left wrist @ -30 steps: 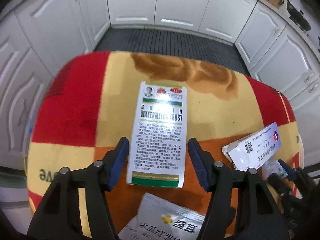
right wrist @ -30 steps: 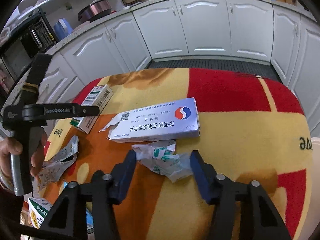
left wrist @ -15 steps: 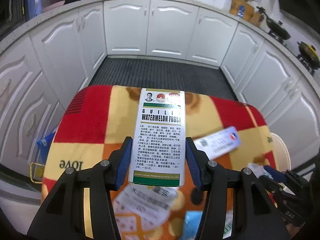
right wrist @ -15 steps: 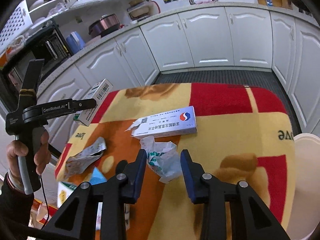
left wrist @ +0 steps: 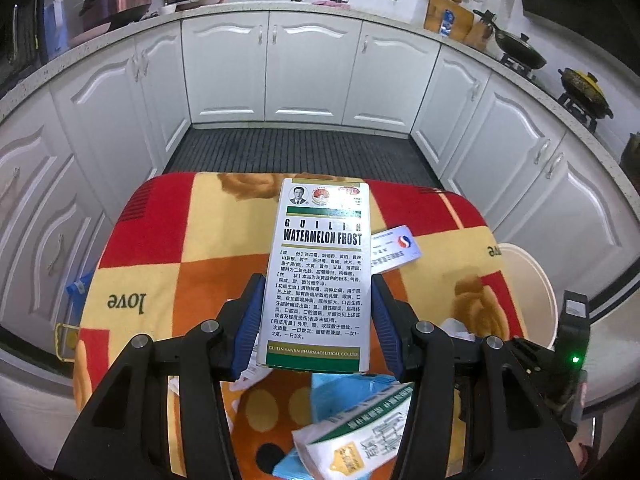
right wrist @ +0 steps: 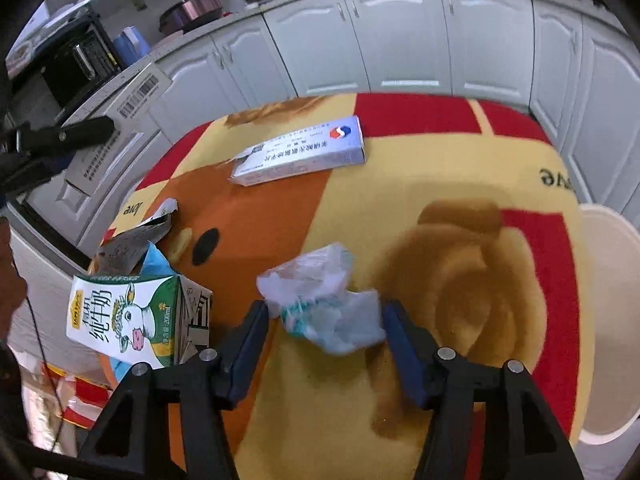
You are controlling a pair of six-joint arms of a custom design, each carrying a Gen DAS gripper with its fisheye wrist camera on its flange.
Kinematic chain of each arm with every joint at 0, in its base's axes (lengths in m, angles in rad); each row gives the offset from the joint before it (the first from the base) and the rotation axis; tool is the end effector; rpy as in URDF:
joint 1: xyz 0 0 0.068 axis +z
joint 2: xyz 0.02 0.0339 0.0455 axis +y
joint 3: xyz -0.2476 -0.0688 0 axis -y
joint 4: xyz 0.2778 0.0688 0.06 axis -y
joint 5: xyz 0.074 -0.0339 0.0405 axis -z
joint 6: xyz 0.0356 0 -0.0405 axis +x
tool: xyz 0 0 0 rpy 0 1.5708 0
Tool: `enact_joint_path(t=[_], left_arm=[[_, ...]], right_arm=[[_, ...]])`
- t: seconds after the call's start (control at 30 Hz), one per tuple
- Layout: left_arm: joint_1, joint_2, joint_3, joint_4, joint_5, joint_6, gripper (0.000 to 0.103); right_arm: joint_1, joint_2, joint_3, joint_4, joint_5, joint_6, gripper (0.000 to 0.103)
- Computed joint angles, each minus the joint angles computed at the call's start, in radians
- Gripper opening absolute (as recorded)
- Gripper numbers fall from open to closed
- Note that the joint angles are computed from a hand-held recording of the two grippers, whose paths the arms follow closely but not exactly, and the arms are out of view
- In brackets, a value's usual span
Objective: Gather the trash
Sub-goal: 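Grasp the Watermelon Frost box with the left tool while the right tool grasps a plastic wrapper, then carry the box and wrapper over the white bin and open both tools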
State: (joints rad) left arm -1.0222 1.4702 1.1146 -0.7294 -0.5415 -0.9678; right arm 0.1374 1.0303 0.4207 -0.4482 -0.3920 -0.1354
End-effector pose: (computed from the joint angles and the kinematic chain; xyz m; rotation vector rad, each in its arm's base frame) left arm 0.1853 -0.2679 0.2270 -0.1010 2.4334 -0.1378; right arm 0.2034 0.0418 0.1228 -0.4849 2.5427 0.5139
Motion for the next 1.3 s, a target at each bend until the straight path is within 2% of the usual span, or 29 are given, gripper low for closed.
enact_joint_path(t=[0.03,0.07,0.17,0.47,0.7,0.97,1.3], left_arm=[[-0.006,-0.002,0.002,-0.002,-0.005,0.0,0.05],[-0.011,-0.003,0.007,-0.006,-0.009,0.0,0.05],[-0.031,0.002,0.025,-0.017,-0.024,-0.002,0.05],[-0.094,0.089,0.137,-0.045,-0.053,-0.009,0.05],[-0.139,0.201,0.262,-0.057,-0.067,0.004,0.05],[-0.182,0.341,0.42,-0.052,-0.049,0.039,0.05],[-0.215,0.588,0.694,-0.054,0.023,0.083,0.05]], right_arm=[[0.002,-0.006,-0.004,0.007,0.004,0.004,0.051],[-0.007,-0.009,-0.006,0.009,-0.011,0.003,0.04],[-0.031,-0.047,-0.01,-0.024,-0.036,-0.013,0.035],[-0.162,-0.278,0.014,-0.225,-0.14,-0.082,0.035],[-0.338,-0.356,0.07,-0.365,-0.234,-0.187,0.035],[-0.592,-0.315,0.131,-0.465,-0.334,-0.359,0.035],[-0.907,-0.131,0.214,-0.546,-0.411,-0.607,0.035]])
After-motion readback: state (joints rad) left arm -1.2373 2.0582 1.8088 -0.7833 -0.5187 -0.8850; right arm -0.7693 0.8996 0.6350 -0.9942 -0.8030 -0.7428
